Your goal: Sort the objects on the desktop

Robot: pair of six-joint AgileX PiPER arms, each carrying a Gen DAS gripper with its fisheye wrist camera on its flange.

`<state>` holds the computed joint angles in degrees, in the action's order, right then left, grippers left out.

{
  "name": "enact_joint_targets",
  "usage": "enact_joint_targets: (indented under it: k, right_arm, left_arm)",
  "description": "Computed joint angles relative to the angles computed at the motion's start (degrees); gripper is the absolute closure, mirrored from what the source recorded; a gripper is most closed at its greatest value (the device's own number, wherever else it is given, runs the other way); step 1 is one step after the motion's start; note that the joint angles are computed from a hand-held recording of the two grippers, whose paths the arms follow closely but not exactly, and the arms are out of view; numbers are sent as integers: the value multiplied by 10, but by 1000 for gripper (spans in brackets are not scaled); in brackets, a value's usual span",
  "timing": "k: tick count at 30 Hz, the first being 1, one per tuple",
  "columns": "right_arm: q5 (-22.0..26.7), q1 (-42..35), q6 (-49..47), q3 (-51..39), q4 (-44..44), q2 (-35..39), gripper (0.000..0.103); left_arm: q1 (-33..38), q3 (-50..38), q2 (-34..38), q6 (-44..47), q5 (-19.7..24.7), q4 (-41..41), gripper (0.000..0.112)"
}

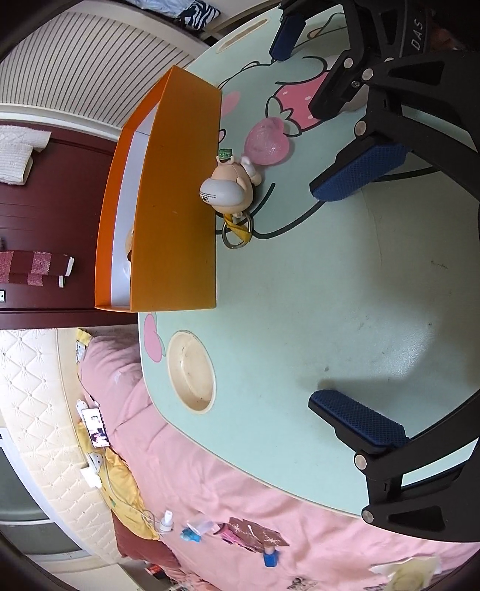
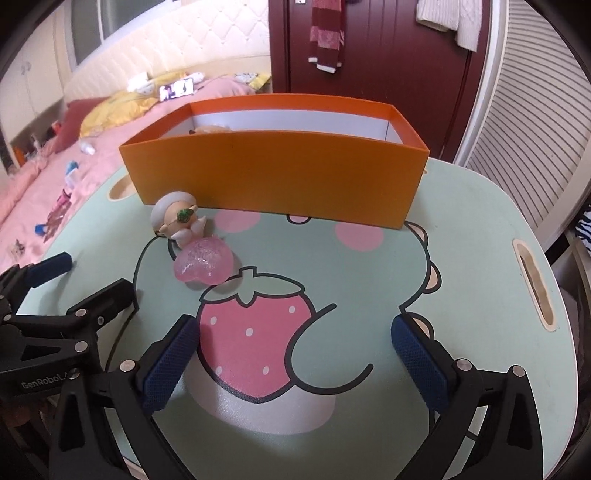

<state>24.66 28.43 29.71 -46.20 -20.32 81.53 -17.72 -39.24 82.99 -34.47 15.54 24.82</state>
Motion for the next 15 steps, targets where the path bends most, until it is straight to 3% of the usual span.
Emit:
enact_joint_targets:
  k: [15]
  right_arm:
    - [-3,19,44,6,-32,-3,0]
  left_arm:
    - [4,6,-4,9,-5,-5,10]
